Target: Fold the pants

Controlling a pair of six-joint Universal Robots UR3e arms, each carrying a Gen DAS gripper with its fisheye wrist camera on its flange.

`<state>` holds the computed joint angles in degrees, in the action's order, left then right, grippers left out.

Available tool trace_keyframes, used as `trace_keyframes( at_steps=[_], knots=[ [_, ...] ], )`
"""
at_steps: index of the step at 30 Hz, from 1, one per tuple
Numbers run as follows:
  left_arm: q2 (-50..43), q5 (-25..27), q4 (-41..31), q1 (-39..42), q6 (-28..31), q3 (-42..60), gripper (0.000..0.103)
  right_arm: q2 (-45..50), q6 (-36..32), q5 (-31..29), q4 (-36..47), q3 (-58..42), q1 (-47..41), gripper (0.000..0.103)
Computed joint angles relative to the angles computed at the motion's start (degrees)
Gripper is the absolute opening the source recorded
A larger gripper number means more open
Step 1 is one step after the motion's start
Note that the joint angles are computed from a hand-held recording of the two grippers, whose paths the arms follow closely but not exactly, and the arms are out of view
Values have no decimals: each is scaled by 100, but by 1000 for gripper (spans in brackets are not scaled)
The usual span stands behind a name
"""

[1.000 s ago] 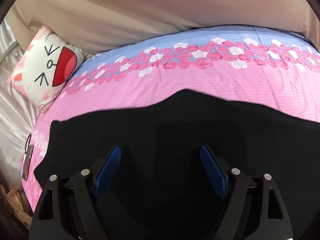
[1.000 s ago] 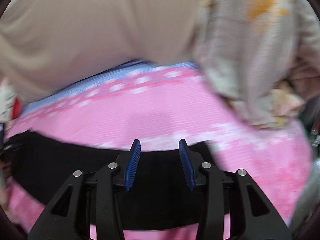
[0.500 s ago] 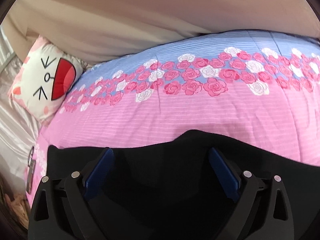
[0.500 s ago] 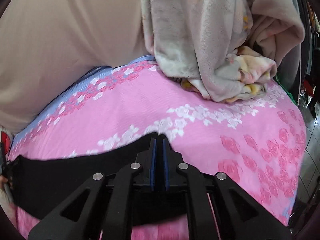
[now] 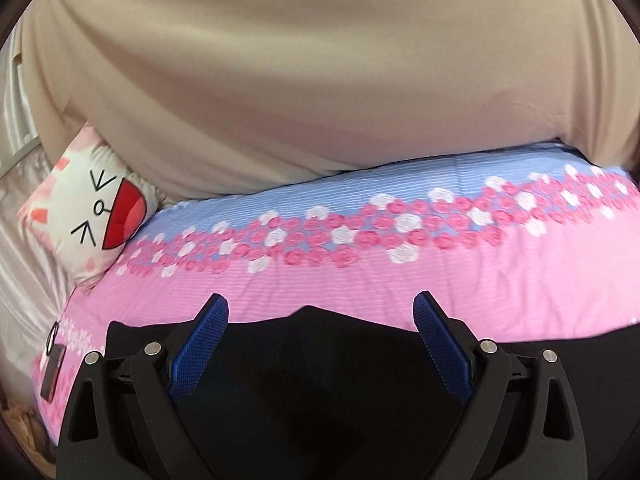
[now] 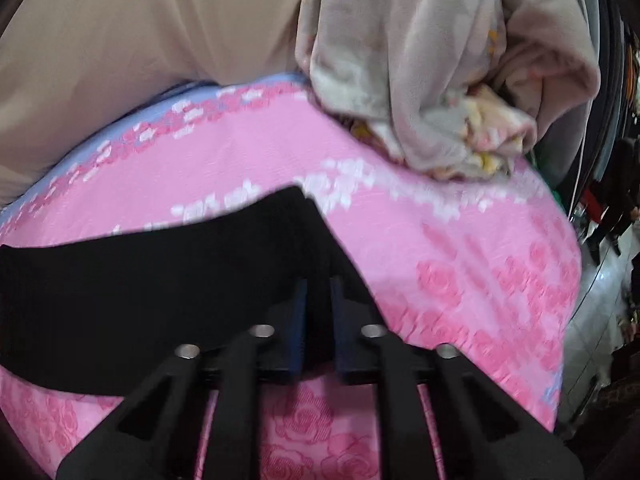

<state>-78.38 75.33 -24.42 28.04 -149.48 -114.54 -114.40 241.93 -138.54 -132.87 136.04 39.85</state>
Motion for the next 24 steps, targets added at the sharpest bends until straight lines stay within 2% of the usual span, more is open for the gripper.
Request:
trace_keyframes(
  at_steps=[1, 3, 5, 6, 7, 9, 11, 13, 14, 16, 17, 18, 19, 22, 23, 24],
  knots=[
    [74, 16, 86, -10, 31, -99, 92, -234, 179, -125, 404, -74, 21, 7],
    [178, 5, 298, 5, 132, -335, 92, -644, 42, 227, 773, 194, -614, 3],
    [45, 194, 565, -84, 241, -521, 92, -997, -256, 609, 437, 786, -1139, 8],
    [-68, 358, 594, -159, 279, -540, 92, -1318, -177, 623, 460, 846, -1042, 10],
    [-174, 513, 523, -206, 294, -517, 92, -1602, 190, 484, 636, 801, -767, 12],
    [-140, 481, 321, -113, 281, -540, 92, -1616, 970, -12, 944, 456, 22, 17],
    [-14, 307, 76, 55, 285, -591, 92, -1264, 337, 183, -89, 343, 137, 19],
    [52, 279, -80, 69, 302, -623, 92, -677, -1099, 1399, -1829, 408, -503, 19],
    [78, 301, -129, 45, 302, -642, 92, -131, -1603, 1999, -2292, 279, -892, 17],
    [243, 266, -277, 47, 379, -737, 92, 757, -2054, 2437, -2271, -60, -1400, 17],
    [355, 209, -312, 92, 435, -807, 92, 1143, -2199, 2288, -2091, -182, -1599, 12],
    [491, 133, -348, 165, 504, -881, 92, 1289, -2394, 2166, -2391, -111, -1690, 11],
    [673, -3, -438, 316, 606, -951, 92, 1195, -2452, 2268, -2867, 189, -2022, 3],
    [792, -226, -661, 592, 685, -901, 92, 469, -2718, 3178, -3499, 950, -3047, 0],
    [755, -257, -694, 635, 675, -864, 92, 429, -2775, 3216, -3435, 919, -3041, 0],
    [670, -253, -722, 677, 624, -827, 92, 530, -2715, 2965, -3255, 739, -2795, 0]
  ],
)
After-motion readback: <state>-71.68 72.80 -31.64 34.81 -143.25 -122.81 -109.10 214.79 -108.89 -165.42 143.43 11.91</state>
